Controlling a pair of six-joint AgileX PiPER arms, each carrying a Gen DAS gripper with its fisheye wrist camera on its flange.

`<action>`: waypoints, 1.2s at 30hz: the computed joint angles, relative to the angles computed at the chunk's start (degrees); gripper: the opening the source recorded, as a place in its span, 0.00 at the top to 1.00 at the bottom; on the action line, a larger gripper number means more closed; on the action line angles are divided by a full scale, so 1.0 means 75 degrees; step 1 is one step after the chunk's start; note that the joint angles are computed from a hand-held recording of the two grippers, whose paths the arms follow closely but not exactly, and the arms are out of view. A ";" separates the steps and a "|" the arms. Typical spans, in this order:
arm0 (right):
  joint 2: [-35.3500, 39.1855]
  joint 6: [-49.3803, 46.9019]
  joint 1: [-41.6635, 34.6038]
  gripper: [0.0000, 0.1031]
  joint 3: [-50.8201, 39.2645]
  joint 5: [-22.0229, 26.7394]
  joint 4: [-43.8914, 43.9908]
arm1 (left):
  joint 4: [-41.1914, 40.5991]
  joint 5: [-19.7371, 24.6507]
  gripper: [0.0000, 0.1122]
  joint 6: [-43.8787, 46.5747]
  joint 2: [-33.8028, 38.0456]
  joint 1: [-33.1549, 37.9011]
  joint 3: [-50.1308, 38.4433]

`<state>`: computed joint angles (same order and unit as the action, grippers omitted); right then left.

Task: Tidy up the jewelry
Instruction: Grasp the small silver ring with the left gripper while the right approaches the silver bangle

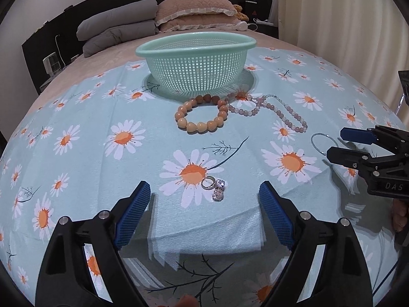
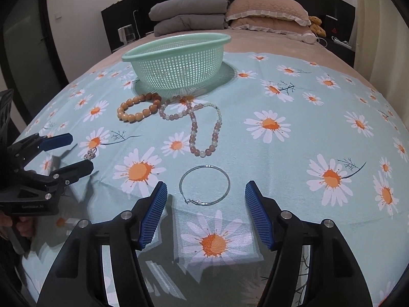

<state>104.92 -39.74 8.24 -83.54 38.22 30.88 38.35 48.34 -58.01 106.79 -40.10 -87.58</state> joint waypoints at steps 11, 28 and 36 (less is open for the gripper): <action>0.0260 0.0731 0.0397 0.36 0.0132 -0.0518 -0.0763 | -0.0195 -0.0160 0.21 -0.0009 0.0288 0.0113 0.0032; -0.0096 0.0257 0.0318 0.60 0.0558 -0.0695 -0.0233 | 0.0025 -0.0376 0.93 -0.0545 -0.0088 0.0048 0.0455; -0.0556 -0.0185 0.0070 0.60 0.1026 -0.0538 0.0413 | 0.0147 -0.0170 0.93 -0.0595 -0.0445 -0.0087 0.0685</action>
<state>100.75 -41.12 8.76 -75.84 34.19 33.98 39.46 47.07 -62.48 103.46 -40.76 -82.44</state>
